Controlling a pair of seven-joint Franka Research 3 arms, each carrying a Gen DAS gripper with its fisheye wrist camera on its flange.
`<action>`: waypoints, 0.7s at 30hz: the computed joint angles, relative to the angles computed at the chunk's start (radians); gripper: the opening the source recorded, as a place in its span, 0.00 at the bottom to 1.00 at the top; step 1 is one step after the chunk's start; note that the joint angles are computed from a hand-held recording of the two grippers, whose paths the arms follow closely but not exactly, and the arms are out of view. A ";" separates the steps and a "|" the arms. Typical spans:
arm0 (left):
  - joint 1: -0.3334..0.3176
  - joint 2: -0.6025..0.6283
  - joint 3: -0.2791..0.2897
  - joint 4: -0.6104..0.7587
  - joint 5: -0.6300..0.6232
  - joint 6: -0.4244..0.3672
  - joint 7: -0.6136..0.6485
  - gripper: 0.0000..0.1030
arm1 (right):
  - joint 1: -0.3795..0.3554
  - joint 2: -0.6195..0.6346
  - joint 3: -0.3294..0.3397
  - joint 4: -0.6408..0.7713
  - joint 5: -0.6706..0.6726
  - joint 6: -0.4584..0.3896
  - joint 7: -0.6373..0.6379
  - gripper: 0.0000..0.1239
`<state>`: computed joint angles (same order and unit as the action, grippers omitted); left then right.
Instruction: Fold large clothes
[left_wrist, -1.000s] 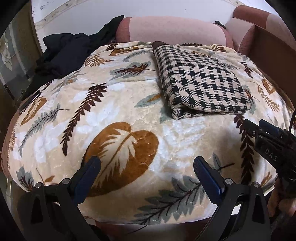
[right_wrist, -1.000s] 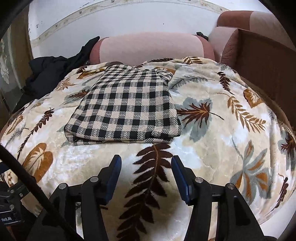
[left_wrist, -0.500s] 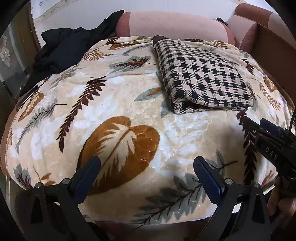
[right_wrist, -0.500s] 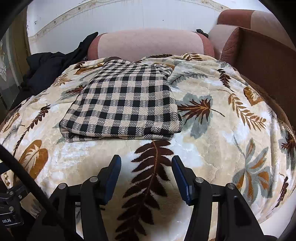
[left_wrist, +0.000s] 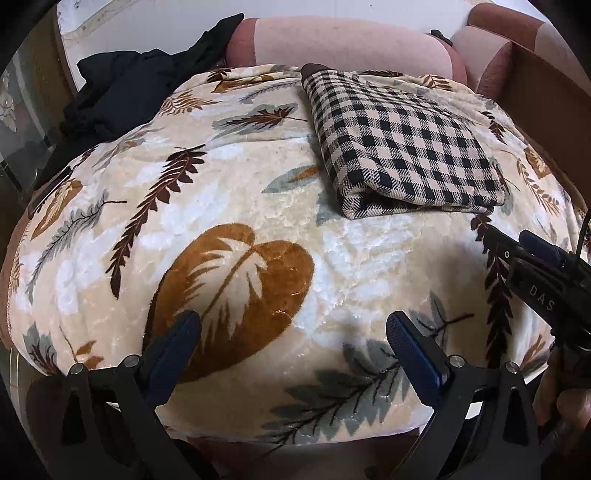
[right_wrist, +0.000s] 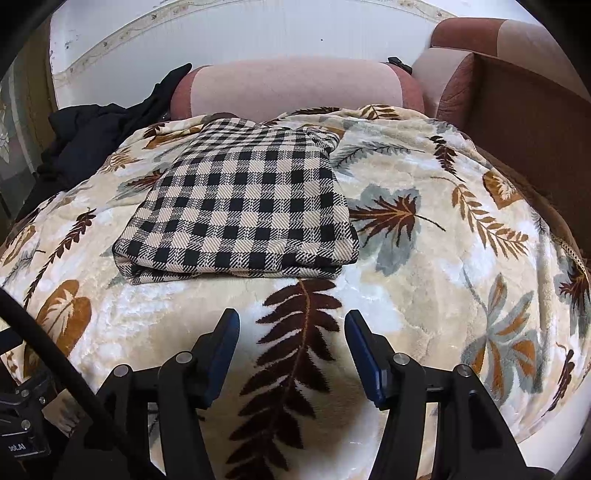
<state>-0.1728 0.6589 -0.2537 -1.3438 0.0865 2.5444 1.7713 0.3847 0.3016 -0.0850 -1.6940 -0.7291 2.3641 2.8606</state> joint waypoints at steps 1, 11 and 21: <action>0.000 0.001 0.000 0.002 -0.001 -0.003 0.000 0.98 | 0.000 0.000 0.000 0.000 0.001 -0.001 0.000 0.52; -0.002 0.010 0.002 0.015 0.000 -0.017 -0.003 0.98 | 0.001 0.003 -0.001 0.002 0.002 -0.001 -0.001 0.52; -0.002 0.013 0.002 0.020 -0.002 -0.022 -0.002 0.98 | 0.000 0.001 -0.003 -0.003 -0.001 0.004 0.000 0.53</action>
